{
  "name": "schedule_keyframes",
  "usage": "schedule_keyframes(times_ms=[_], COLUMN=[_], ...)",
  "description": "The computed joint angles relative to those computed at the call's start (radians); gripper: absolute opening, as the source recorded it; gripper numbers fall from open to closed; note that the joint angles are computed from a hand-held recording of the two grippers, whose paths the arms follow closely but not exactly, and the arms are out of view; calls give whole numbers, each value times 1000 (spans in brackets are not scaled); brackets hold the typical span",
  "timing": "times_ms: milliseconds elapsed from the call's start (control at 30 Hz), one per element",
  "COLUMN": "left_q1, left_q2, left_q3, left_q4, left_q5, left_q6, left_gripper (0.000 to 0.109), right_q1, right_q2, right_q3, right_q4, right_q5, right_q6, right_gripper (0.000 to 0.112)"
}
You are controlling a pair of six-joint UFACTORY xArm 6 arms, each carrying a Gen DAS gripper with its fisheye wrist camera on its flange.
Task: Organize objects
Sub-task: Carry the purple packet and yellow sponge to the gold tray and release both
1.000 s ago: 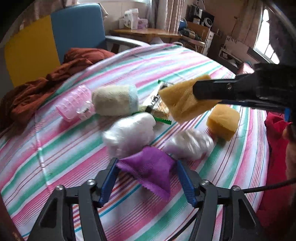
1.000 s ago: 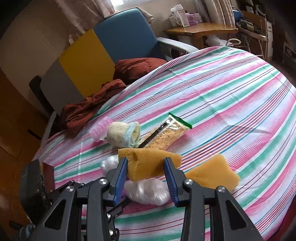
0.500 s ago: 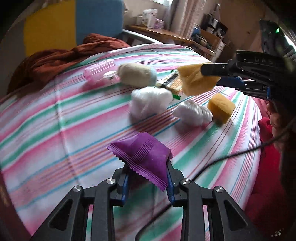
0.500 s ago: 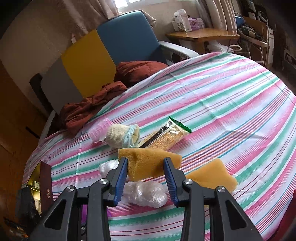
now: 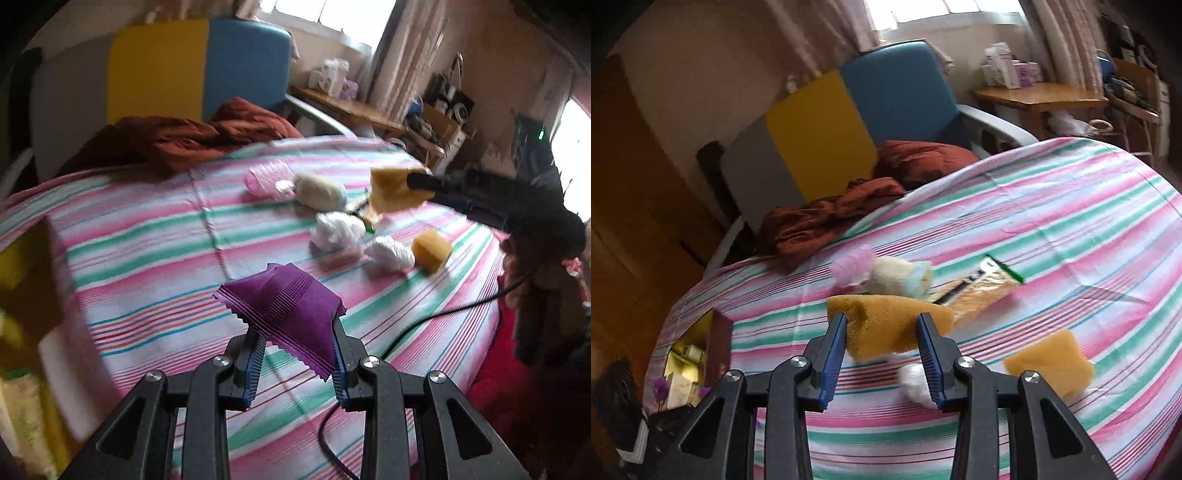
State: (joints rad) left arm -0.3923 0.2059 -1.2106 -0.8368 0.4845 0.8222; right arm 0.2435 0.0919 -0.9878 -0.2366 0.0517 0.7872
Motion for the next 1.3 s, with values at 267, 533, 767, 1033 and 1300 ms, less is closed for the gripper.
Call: schedule_keyframes(times_ms=[267,533,767,1033,1300], left_q1=[116,256,356,447,479], left_q2=[-132,-194,-198,-54,-48], left_q3=[114,184,170,71,26], left_q4=[-86,-140,-173,117,27], left_q5=[-38,-70,-92,-183,-221], left_q6=[54,72,89,-134,-71], left_gripper=[32,32,32,32,59], right_q1=[147,314,392,440,453], right_q2=[56,240,416,585,818], right_q3=[-108,-400,-680,-947,-1348], right_q4=[238,479,482,446,417], right_q5=[18,123,273,409,551], right_q6=[-236,-503,-538,-509,-459], right_gripper=[38,38,38,38,52])
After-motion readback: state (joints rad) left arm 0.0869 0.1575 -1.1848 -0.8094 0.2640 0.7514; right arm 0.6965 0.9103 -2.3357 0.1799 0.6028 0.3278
